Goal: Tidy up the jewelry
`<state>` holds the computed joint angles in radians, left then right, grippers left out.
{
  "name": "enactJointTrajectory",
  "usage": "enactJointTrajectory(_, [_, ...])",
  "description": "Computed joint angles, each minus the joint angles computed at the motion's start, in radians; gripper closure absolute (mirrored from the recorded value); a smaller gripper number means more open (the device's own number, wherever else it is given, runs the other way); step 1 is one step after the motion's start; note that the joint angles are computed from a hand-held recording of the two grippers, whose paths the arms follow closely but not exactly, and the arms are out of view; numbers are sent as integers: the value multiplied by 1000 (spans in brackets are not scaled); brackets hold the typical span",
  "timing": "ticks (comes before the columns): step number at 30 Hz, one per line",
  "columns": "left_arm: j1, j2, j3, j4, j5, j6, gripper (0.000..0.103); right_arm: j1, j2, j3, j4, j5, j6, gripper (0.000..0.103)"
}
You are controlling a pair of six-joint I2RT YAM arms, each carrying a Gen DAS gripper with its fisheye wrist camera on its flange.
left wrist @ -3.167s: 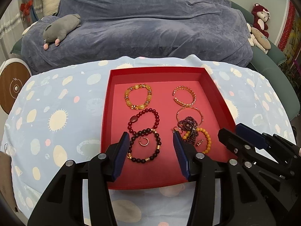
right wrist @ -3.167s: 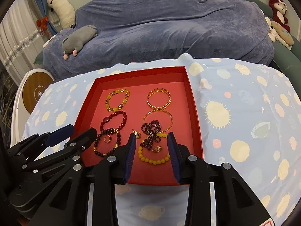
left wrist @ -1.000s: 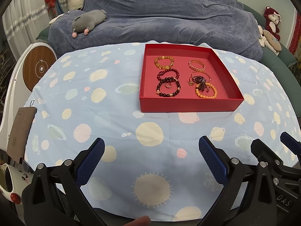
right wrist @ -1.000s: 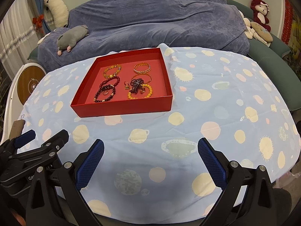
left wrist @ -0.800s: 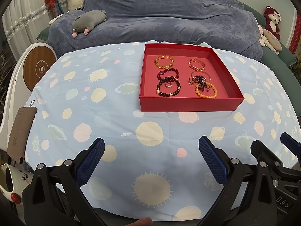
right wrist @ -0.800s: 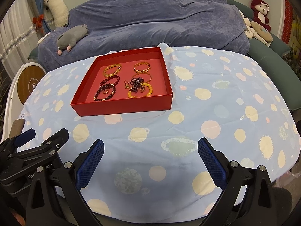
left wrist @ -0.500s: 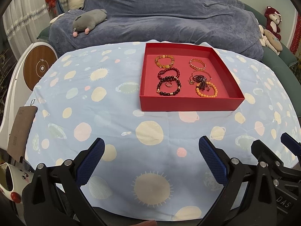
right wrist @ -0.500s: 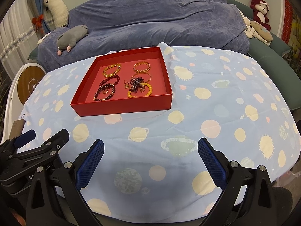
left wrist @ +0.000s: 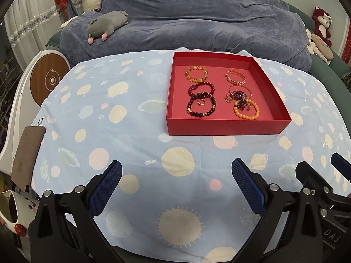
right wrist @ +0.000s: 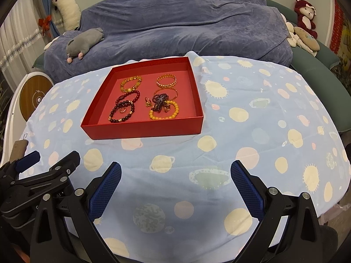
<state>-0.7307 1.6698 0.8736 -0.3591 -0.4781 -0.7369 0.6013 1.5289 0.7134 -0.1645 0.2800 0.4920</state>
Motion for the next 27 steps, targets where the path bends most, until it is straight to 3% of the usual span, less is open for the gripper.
enactJointTrajectory(27, [32,45,41,6,3,29,8,-30,61,51,12,-20,-18,7])
